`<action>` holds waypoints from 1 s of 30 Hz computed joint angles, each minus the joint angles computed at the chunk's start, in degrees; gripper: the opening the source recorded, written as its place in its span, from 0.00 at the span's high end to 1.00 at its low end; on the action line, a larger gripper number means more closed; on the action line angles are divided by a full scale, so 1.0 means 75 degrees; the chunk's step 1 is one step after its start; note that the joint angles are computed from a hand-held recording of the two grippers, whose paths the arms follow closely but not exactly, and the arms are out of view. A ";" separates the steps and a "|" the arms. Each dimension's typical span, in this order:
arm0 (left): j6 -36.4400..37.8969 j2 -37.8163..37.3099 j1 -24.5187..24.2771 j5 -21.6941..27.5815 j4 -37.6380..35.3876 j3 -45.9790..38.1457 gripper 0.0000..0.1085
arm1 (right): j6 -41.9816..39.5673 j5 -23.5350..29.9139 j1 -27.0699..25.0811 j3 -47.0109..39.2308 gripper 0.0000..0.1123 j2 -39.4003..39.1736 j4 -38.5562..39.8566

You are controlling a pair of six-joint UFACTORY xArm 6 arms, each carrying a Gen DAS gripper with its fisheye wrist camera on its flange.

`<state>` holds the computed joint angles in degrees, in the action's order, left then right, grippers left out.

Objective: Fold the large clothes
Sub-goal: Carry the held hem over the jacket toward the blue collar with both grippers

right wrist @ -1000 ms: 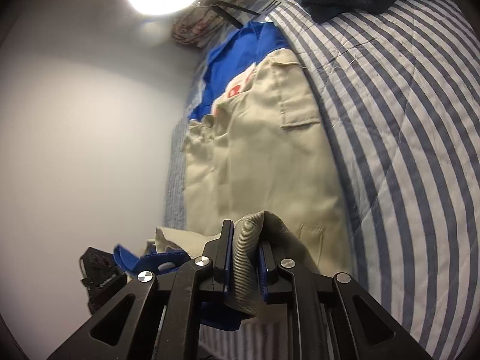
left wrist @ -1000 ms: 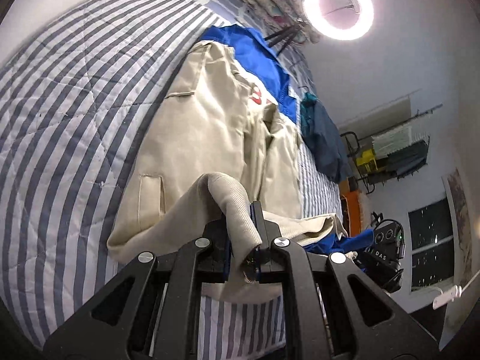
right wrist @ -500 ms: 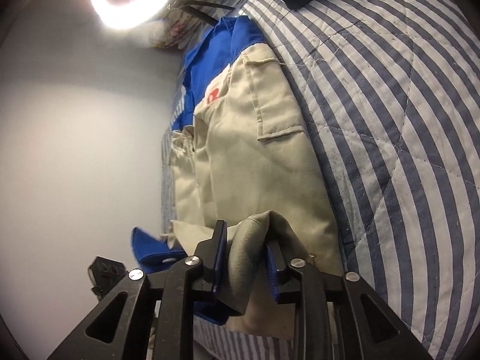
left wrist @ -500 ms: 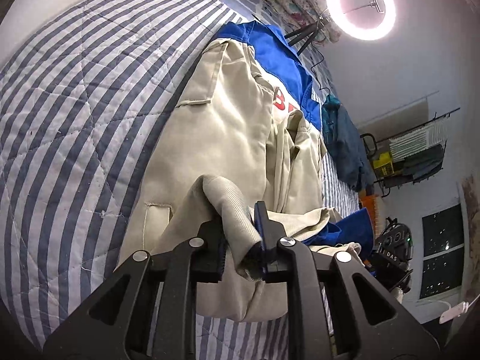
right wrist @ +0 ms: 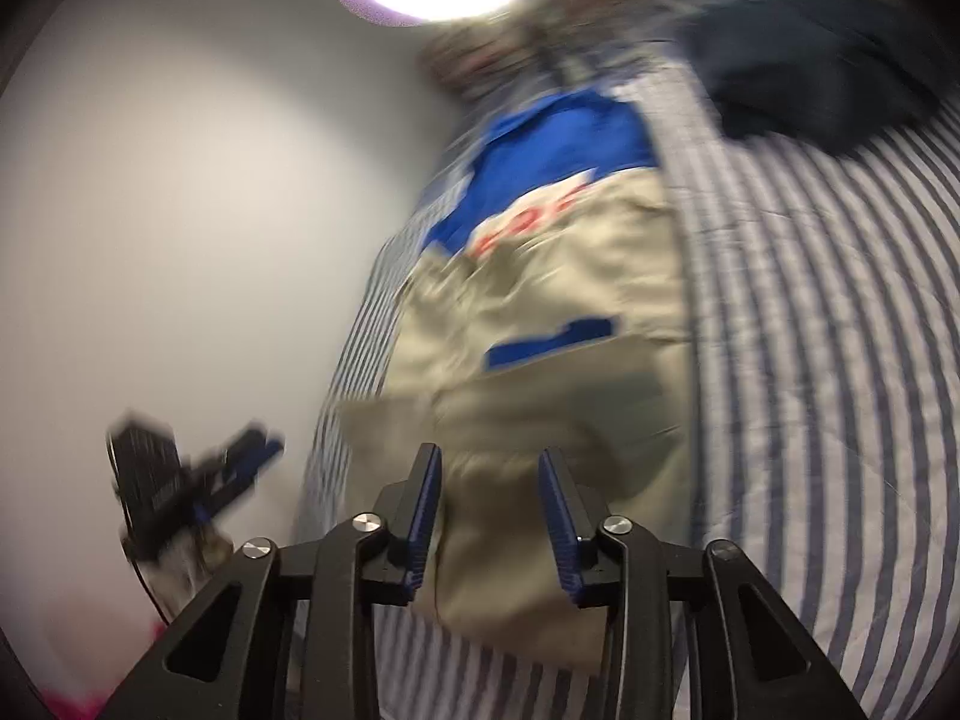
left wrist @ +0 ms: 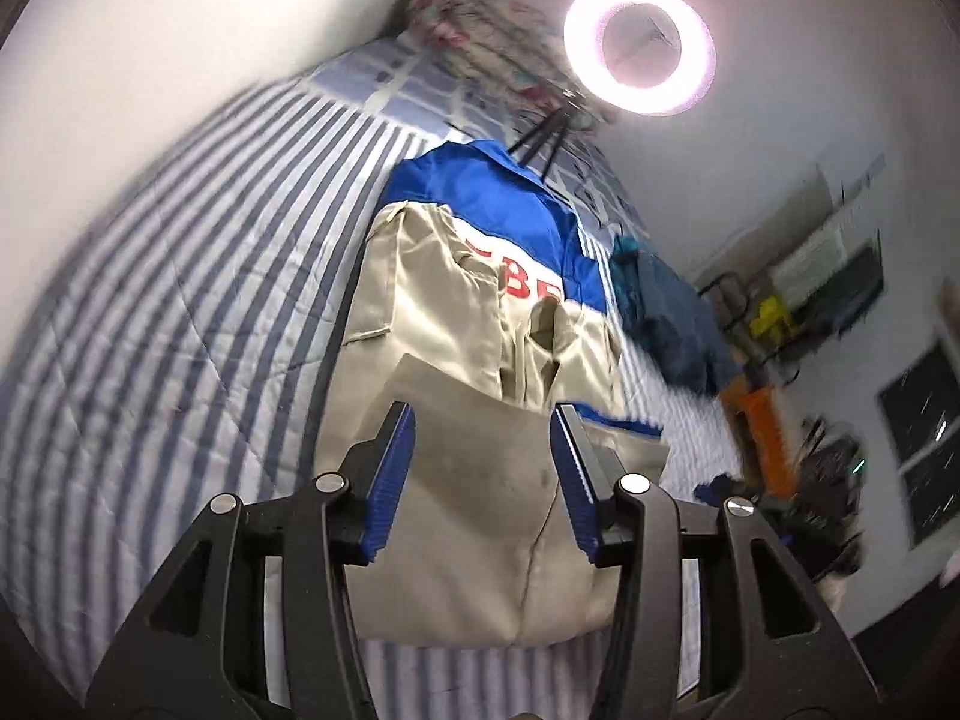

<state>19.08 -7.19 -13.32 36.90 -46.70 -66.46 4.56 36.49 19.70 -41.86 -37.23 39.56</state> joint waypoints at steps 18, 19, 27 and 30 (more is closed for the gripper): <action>-0.1945 0.1772 -0.0839 -0.0653 0.3150 -0.0384 0.51 | 0.1450 -0.0035 0.1103 -0.1458 0.70 0.2739 -0.3979; -0.1852 0.1758 -0.0883 -0.0930 0.3111 -0.0237 0.51 | 0.1458 -0.0066 0.1119 -0.1463 0.70 0.2825 -0.4014; -0.1498 0.1819 -0.0773 -0.0736 0.2429 -0.0369 0.51 | 0.0955 -0.0060 0.0830 -0.1441 0.70 0.2606 -0.3092; -0.1643 0.1487 -0.0729 -0.0789 0.2786 -0.0281 0.51 | 0.0995 -0.0466 0.0757 -0.1174 0.70 0.2028 -0.3182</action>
<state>6.76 3.96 -18.79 30.98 -25.80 -68.56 12.02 32.99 25.38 -50.66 -22.02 15.69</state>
